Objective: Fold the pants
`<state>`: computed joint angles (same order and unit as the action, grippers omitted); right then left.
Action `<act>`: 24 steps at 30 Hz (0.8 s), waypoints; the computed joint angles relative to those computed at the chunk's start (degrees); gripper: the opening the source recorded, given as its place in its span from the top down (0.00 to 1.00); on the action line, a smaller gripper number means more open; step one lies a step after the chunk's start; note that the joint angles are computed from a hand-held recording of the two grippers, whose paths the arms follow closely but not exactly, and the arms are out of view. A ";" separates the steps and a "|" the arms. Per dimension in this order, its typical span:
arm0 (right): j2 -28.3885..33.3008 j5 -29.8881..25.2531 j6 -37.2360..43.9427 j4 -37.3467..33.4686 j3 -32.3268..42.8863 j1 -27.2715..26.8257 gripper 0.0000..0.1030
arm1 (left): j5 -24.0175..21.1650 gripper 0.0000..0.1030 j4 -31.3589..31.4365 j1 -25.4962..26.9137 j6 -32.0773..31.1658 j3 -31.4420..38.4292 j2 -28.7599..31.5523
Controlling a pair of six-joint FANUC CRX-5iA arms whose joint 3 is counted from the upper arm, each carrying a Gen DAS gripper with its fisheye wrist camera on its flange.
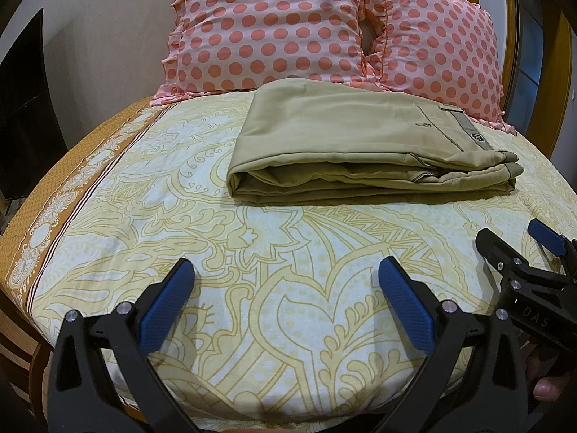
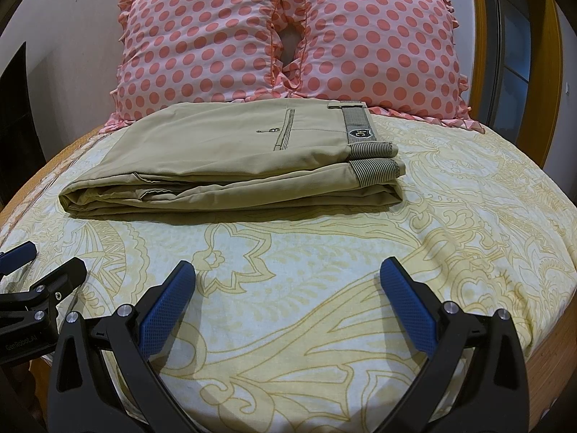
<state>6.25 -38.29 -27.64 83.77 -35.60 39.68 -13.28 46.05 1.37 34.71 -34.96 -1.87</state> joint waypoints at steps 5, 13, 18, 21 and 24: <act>0.03 0.02 -0.11 0.12 -0.01 -0.04 0.01 | -0.28 0.02 -0.74 0.14 0.66 0.28 0.08; 0.09 0.02 -0.26 0.30 -0.01 -0.08 0.01 | -0.11 0.02 -0.69 0.07 0.71 0.18 0.01; 0.10 0.04 -0.25 0.30 0.00 -0.09 0.01 | -0.19 0.02 -0.86 0.10 0.85 0.24 0.02; 0.13 0.01 -0.32 0.35 0.00 -0.09 0.01 | -0.22 0.02 -0.92 0.12 0.89 0.25 0.00; 0.17 -0.01 -0.41 0.43 0.00 -0.10 0.01 | -0.28 0.02 -1.01 0.15 0.99 0.28 0.00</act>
<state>6.41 -38.30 -28.05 84.20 -35.61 39.58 -13.55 45.05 1.52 35.70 -34.68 -1.87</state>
